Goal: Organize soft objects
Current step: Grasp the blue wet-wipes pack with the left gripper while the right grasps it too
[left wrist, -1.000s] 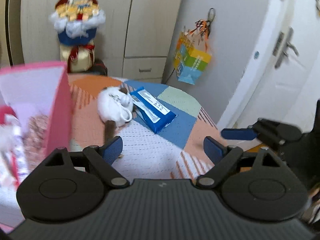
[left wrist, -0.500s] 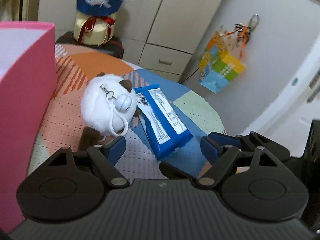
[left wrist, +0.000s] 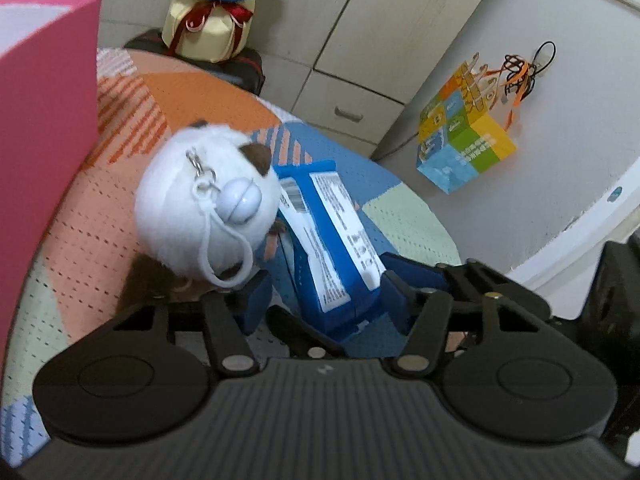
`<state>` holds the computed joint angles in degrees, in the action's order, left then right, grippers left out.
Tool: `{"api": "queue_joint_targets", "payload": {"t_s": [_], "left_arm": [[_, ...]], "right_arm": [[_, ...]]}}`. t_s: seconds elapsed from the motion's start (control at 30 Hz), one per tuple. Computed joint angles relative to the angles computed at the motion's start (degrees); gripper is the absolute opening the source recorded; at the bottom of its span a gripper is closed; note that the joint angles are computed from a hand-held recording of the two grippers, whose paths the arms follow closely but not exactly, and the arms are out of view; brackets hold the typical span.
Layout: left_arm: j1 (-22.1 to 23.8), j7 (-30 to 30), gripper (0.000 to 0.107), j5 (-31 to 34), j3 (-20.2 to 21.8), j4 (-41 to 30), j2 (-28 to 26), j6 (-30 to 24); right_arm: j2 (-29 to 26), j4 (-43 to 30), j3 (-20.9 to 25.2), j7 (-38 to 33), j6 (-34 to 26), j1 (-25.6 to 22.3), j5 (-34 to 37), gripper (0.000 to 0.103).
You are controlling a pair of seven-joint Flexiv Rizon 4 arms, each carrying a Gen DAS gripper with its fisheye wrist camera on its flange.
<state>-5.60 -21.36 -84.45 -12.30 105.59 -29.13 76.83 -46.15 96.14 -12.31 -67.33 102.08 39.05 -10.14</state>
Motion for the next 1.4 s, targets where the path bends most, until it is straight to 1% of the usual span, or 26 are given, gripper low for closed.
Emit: {"api": "queue_joint_targets", "payload": {"t_s": [0.07, 0.1, 0.13, 0.2, 0.23, 0.27, 0.37, 0.43, 0.47, 0.53, 0.6, 0.7, 0.73, 0.77, 0.8, 0.83, 0.9, 0.93, 0.97, 1.03, 1.07, 1.17, 1.2, 1.23, 1.33, 1.4], "left_arm": [[0.0, 0.2, 0.05, 0.4, 0.1, -0.1, -0.3, 0.1], [0.0, 0.5, 0.047, 0.2, 0.0, -0.2, -0.5, 0.2], [0.1, 0.8, 0.045, 0.1, -0.1, -0.3, -0.6, 0.2], [0.3, 1.0, 0.045, -0.5, -0.3, -0.5, -0.7, -0.1], [0.4, 1.0, 0.045, -0.7, -0.3, -0.6, -0.8, -0.3], [0.4, 1.2, 0.045, -0.8, -0.3, -0.7, -0.9, -0.5], [0.5, 1.1, 0.045, -1.7, -0.4, -0.8, -1.0, -1.2], [0.8, 0.8, 0.045, -2.2, -0.2, -0.5, -0.8, -2.3], [0.9, 0.7, 0.045, -2.2, 0.0, -0.3, -0.6, -2.9], [1.2, 0.4, 0.045, -2.0, 0.3, -0.1, -0.6, -4.4], [1.5, 0.4, 0.045, -1.6, 0.6, 0.2, -0.5, -5.6], [2.1, -0.6, 0.037, 1.9, 1.3, 0.9, -0.1, -8.2], [2.2, -0.2, 0.033, 2.0, 1.2, 1.1, -0.1, -7.9], [2.2, 0.1, 0.033, 1.9, 1.1, 1.3, 0.0, -7.6], [2.2, 0.5, 0.032, 1.6, 0.9, 1.4, 0.0, -7.4], [2.2, 0.8, 0.032, 1.4, 0.8, 1.6, 0.1, -7.2], [2.1, 2.2, 0.032, 0.8, 0.7, 1.8, 0.2, -7.1], [2.2, 2.5, 0.033, 0.9, 0.8, 1.9, 0.3, -7.4], [2.5, 2.4, 0.033, 1.7, 1.0, 2.1, 0.5, -8.3], [3.1, 1.0, 0.035, 3.6, 1.4, 2.7, 1.0, -10.5], [3.1, 0.7, 0.036, 3.8, 1.4, 3.3, 1.5, -10.7], [2.2, 4.1, 0.037, 2.7, 1.5, 5.5, 3.3, -9.3], [2.0, 5.6, 0.036, 1.7, 1.5, 6.2, 4.0, -9.1], [1.7, 7.3, 0.036, 0.5, 1.7, 7.0, 4.8, -8.9], [0.3, 11.0, 0.034, -1.3, 2.8, 9.3, 6.9, -8.4], [-0.6, 12.4, 0.033, -2.0, 3.5, 10.6, 8.0, -8.2]], "right_arm": [[-0.1, 0.2, 2.0, 0.3, 0.3, -1.4, 0.1, 0.095], [-0.4, 0.5, 1.3, 0.4, 1.5, -0.8, 0.6, 0.095], [-0.3, 1.1, 0.8, 0.2, 2.3, -0.3, 1.0, 0.095], [-0.4, 1.5, 0.5, -0.5, 3.3, 0.2, 1.6, 0.092], [-0.6, 1.5, 0.2, -0.8, 3.6, 0.4, 2.0, 0.086], [-0.5, 1.8, 0.0, -1.2, 4.2, 0.8, 2.4, 0.085], [-0.2, 2.6, -3.0, -1.2, 3.6, 4.0, 5.1, 0.08], [0.7, 3.5, -3.7, -1.1, 3.0, 5.3, 5.9, 0.078], [1.2, 4.5, -4.7, -1.0, 2.9, 6.5, 6.5, 0.078], [2.5, 6.3, -4.8, -0.9, 2.6, 7.2, 7.0, 0.078], [3.7, 7.8, -3.4, -0.7, 2.6, 6.5, 7.1, 0.078], [4.5, 8.7, -1.5, -0.7, 2.8, 5.0, 6.5, 0.081], [4.5, 8.5, -0.6, -0.7, 2.6, 4.2, 6.2, 0.083], [4.4, 8.2, -0.1, -0.7, 2.4, 3.6, 5.8, 0.084], [4.0, 7.9, -0.6, -0.6, 2.4, 3.9, 5.8, 0.084], [3.4, 7.6, -2.3, -0.6, 2.6, 5.2, 6.1, 0.084], [1.6, 7.0, -7.3, 0.0, 3.3, 9.5, 8.1, 0.079], [1.3, 6.9, -8.8, 0.6, 3.2, 10.9, 9.2, 0.074], [1.2, 6.9, -10.5, 1.5, 2.6, 12.6, 10.5, 0.07], [1.4, 7.6, -13.8, 3.8, 0.9, 15.9, 12.2, 0.066], [1.3, 8.2, -15.6, 4.7, 1.1, 17.7, 12.7, 0.063], [-1.6, 10.2, -23.5, 6.9, 3.0, 25.4, 15.9, 0.062], [-2.0, 10.8, -25.0, 7.6, 3.0, 27.1, 17.0, 0.062], [-1.9, 11.4, -25.5, 8.4, 3.3, 28.1, 18.0, 0.062], [-0.9, 13.0, -24.7, 9.6, 5.2, 28.7, 20.1, 0.062], [-1.4, 14.1, -27.5, 10.3, 4.1, 32.3, 21.8, 0.062]]}}
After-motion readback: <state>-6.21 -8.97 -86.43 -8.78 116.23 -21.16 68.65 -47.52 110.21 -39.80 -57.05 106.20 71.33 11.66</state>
